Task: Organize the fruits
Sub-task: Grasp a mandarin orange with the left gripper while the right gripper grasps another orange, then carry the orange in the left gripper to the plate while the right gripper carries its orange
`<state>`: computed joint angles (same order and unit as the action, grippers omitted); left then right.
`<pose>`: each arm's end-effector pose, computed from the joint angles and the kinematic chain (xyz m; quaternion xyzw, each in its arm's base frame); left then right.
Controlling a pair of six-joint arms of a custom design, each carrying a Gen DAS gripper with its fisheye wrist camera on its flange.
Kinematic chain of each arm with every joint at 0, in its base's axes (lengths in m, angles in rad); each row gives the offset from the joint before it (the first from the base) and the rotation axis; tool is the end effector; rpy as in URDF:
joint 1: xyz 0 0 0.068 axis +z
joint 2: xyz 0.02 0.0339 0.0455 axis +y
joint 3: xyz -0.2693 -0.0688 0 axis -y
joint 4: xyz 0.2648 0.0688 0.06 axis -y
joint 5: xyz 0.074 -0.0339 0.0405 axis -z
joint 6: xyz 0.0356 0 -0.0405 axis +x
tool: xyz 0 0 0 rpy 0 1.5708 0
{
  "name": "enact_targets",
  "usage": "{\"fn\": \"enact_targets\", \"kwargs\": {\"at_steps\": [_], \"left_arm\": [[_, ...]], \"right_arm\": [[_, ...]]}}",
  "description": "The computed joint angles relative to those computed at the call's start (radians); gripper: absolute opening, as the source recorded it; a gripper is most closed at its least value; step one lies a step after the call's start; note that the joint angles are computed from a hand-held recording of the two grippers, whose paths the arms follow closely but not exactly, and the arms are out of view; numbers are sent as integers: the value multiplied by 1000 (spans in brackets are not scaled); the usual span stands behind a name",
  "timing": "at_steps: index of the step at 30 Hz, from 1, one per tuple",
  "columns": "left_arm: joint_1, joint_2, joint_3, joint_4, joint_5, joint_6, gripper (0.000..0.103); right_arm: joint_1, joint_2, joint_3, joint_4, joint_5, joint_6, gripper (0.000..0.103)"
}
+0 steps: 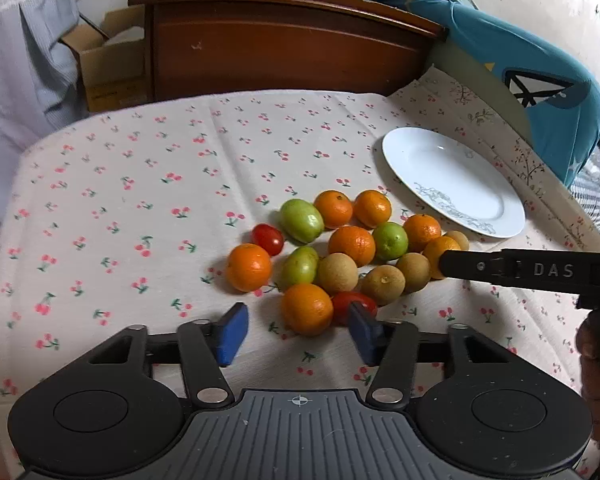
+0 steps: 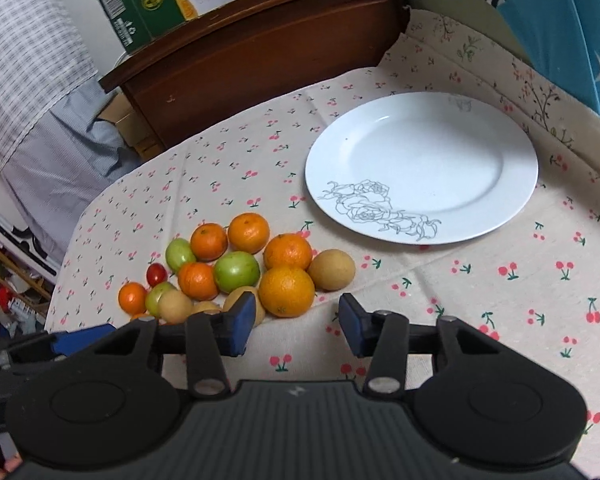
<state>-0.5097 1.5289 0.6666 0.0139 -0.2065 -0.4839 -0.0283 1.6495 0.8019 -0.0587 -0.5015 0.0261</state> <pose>0.2642 -0.1393 0.1389 -0.0244 0.9309 -0.0828 0.3550 0.3266 0.0079 0.1403 -0.0560 0.9176 0.2342 0.3162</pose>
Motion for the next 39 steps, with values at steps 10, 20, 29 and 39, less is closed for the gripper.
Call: {"fn": "enact_targets", "kwargs": {"at_steps": [10, 20, 29, 39], "left_arm": [[10, 37, 4, 55, 29, 7, 43], [-6, 30, 2, 50, 1, 14, 27], [-33, -10, -5, 11, -37, 5, 27], [-72, -57, 9, -33, -86, -37, 27]], "right_arm": [[7, 29, -3, 62, -12, 31, 42], [8, 8, -11, 52, -24, -9, 32], [-10, -39, -27, 18, -69, -46, 32], [-24, -99, -53, -9, -97, -92, 32]]}}
